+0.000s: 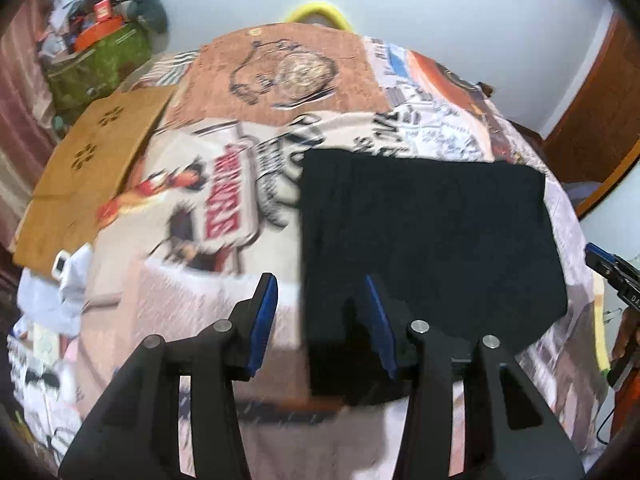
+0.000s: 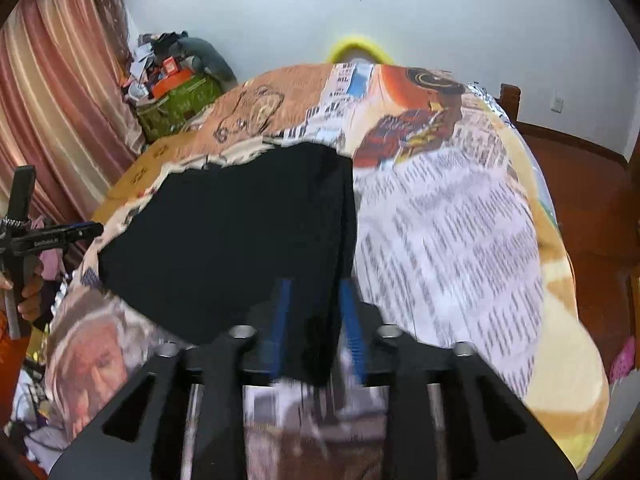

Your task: Fold small clothes

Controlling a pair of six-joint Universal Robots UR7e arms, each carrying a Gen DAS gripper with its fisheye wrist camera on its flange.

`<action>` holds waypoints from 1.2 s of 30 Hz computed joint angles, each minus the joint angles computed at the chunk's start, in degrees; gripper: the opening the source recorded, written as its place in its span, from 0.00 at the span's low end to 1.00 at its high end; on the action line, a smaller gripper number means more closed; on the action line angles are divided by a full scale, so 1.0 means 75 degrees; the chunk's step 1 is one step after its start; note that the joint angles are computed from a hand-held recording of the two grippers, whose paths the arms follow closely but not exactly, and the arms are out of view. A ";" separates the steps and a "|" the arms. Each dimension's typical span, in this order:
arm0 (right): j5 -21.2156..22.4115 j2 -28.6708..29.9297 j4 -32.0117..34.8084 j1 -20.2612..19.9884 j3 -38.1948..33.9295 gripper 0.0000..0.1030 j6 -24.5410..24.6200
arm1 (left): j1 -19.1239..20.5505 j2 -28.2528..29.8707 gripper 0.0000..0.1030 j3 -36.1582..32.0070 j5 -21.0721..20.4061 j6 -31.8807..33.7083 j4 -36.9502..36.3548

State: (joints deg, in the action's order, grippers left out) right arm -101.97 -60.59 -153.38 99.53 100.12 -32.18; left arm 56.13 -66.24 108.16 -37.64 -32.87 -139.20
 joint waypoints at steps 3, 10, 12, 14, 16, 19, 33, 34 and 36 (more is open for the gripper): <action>0.0224 0.0363 0.0184 0.0033 -0.0415 0.33 -0.0038 | 0.0272 0.0624 0.44 -0.0699 -0.0302 0.0808 -0.0400; 0.0714 0.1185 0.1269 0.0147 -0.1333 0.33 -0.0263 | 0.0928 0.1652 0.44 -0.2071 -0.1527 0.1926 -0.0291; 0.0733 0.1469 0.1570 0.0214 -0.1565 0.33 -0.0500 | 0.1008 0.1889 0.44 -0.2339 -0.1469 0.2034 -0.0127; 0.0669 0.1705 0.1604 0.0273 -0.1715 0.33 -0.0684 | 0.1108 0.2110 0.44 -0.2583 -0.1351 0.2108 -0.0046; 0.0531 0.1926 0.1383 0.0313 -0.1831 0.33 -0.0868 | 0.1204 0.2171 0.44 -0.2656 -0.1303 0.2024 -0.0142; 0.0360 0.2073 0.0981 0.0330 -0.1928 0.33 -0.0981 | 0.1311 0.2102 0.44 -0.2678 -0.1311 0.1752 -0.0081; -0.0860 0.1060 0.0082 0.0025 -0.1102 0.39 -0.0202 | 0.1112 0.0859 0.43 -0.1310 0.0118 0.0263 0.0330; -0.0813 0.0917 0.0076 -0.0001 -0.0975 0.44 -0.0084 | 0.1052 0.0681 0.48 -0.1119 0.0035 0.0250 0.0265; -0.0734 0.0632 -0.0001 -0.0036 -0.0681 0.48 0.0052 | 0.0938 0.0486 0.61 -0.0847 -0.0030 0.0272 0.0082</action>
